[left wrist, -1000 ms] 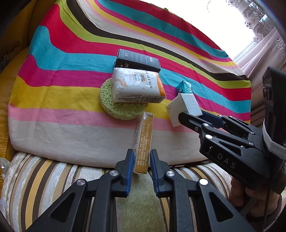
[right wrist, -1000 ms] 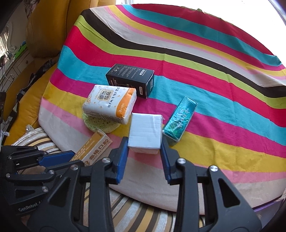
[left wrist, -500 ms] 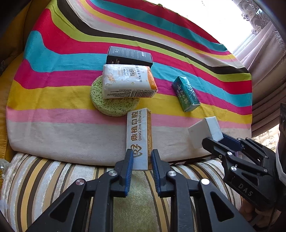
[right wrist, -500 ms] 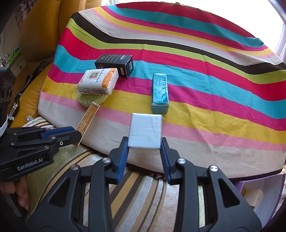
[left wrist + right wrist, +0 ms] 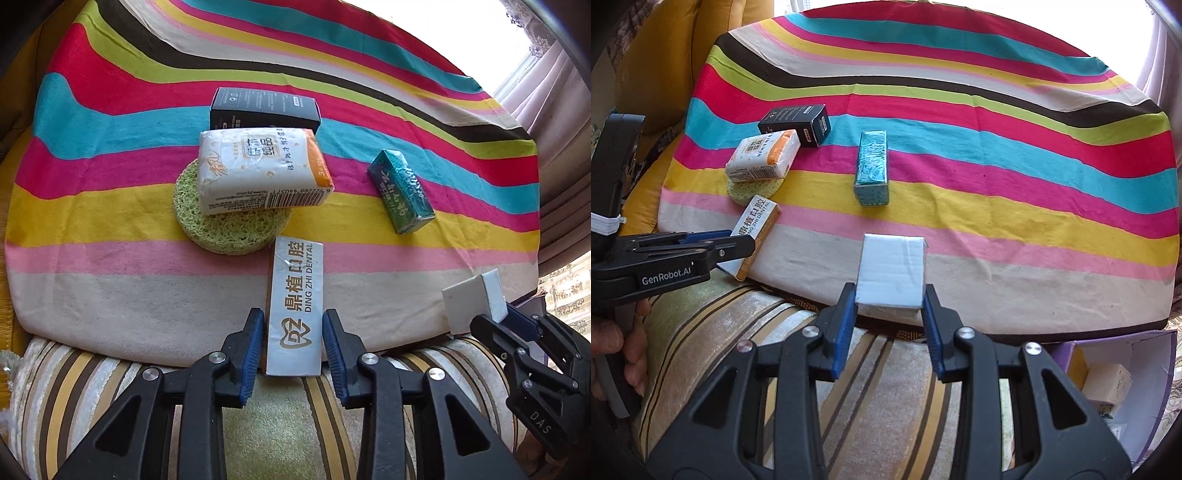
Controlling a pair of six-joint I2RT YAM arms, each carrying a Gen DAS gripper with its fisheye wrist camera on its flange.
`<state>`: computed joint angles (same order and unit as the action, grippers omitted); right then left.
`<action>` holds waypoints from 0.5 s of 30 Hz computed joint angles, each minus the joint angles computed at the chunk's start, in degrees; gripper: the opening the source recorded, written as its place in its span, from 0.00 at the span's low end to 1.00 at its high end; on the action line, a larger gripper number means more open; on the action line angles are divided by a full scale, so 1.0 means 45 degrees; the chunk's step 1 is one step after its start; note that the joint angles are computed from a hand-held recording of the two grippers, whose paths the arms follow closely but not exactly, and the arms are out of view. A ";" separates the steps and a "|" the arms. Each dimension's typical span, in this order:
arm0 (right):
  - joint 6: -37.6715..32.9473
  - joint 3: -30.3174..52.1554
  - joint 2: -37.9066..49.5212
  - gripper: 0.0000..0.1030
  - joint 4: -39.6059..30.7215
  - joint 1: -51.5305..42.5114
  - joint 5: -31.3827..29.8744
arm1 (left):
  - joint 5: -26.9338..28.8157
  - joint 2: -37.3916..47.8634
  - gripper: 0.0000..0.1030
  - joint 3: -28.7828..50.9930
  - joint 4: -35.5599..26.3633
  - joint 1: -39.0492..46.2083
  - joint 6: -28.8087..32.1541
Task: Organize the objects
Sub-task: 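Carry both held boxes over the purple box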
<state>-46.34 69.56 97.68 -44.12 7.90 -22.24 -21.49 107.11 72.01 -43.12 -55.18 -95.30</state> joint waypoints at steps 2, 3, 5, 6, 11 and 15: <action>-0.0014 0.0035 0.0003 0.38 -0.0021 -0.0110 -0.0043 | 0.0006 0.0205 0.33 0.0297 -0.0270 0.0018 0.0185; -0.0024 0.0054 -0.0001 0.38 -0.0022 -0.0163 -0.0071 | 0.0020 0.0335 0.33 0.0475 -0.0409 0.0050 0.0298; -0.0073 0.0071 -0.0038 0.38 -0.0045 -0.0286 -0.0152 | 0.0024 0.0480 0.32 0.0709 -0.0545 0.0043 0.0499; -0.0104 0.0075 -0.0060 0.38 -0.0040 -0.0362 -0.0183 | -0.0016 0.0494 0.32 0.0787 -0.0617 0.0022 0.0546; -0.0353 0.0370 0.0036 0.38 -0.0274 -0.0943 -0.0428 | -0.0413 0.0812 0.32 0.1751 -0.1068 -0.0138 0.0898; -0.0514 0.0566 0.0082 0.38 -0.0254 -0.1465 -0.0514 | -0.0453 0.1313 0.32 0.2717 -0.0990 -0.0169 0.1451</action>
